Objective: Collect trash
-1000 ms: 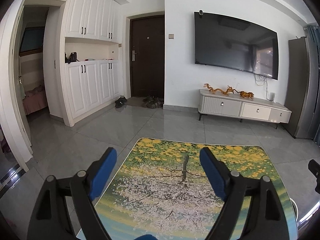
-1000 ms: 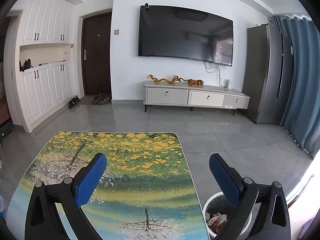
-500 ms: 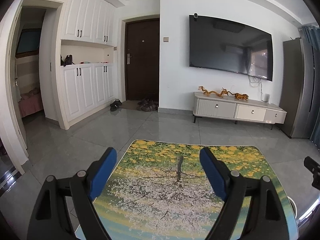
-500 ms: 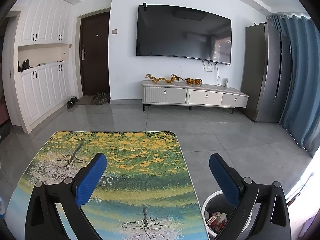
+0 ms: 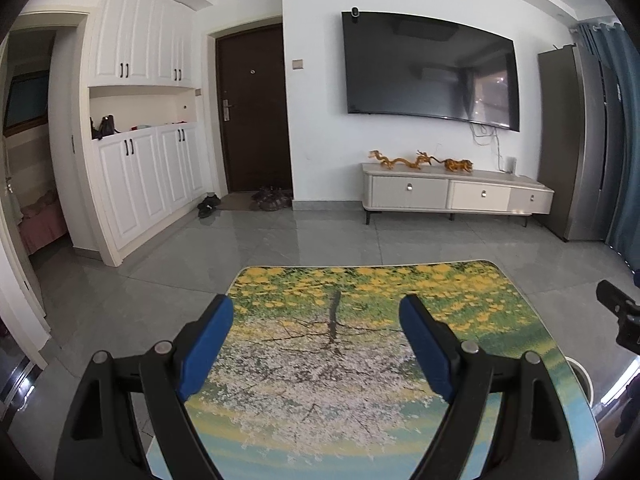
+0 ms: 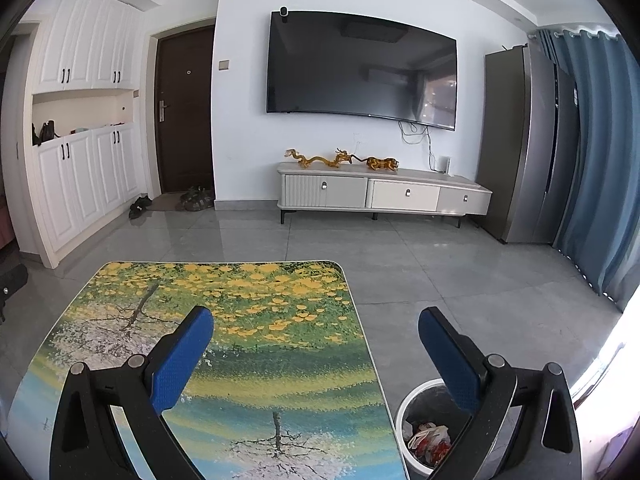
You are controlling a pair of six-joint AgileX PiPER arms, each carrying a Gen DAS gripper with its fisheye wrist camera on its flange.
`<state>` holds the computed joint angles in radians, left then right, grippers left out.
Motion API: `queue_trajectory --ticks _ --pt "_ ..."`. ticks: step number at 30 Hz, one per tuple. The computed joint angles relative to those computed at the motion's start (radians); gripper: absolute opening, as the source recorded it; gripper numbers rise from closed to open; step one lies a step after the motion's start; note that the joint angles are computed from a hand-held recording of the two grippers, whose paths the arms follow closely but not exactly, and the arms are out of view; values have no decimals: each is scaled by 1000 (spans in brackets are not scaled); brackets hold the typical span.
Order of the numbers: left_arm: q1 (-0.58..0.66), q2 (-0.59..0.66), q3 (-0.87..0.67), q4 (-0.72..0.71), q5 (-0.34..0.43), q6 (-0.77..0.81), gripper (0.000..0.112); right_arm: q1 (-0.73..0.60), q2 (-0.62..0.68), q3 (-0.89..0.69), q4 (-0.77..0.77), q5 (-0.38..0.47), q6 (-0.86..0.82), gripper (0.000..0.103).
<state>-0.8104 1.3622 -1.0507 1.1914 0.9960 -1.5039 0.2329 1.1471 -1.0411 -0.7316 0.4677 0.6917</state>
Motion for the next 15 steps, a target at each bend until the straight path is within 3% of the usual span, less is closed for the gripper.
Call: queue_trajectory --ticks 15 --pt "-34 6 -11 -10 -4 19 85 -38 -14 19 74 -25 -67 103"
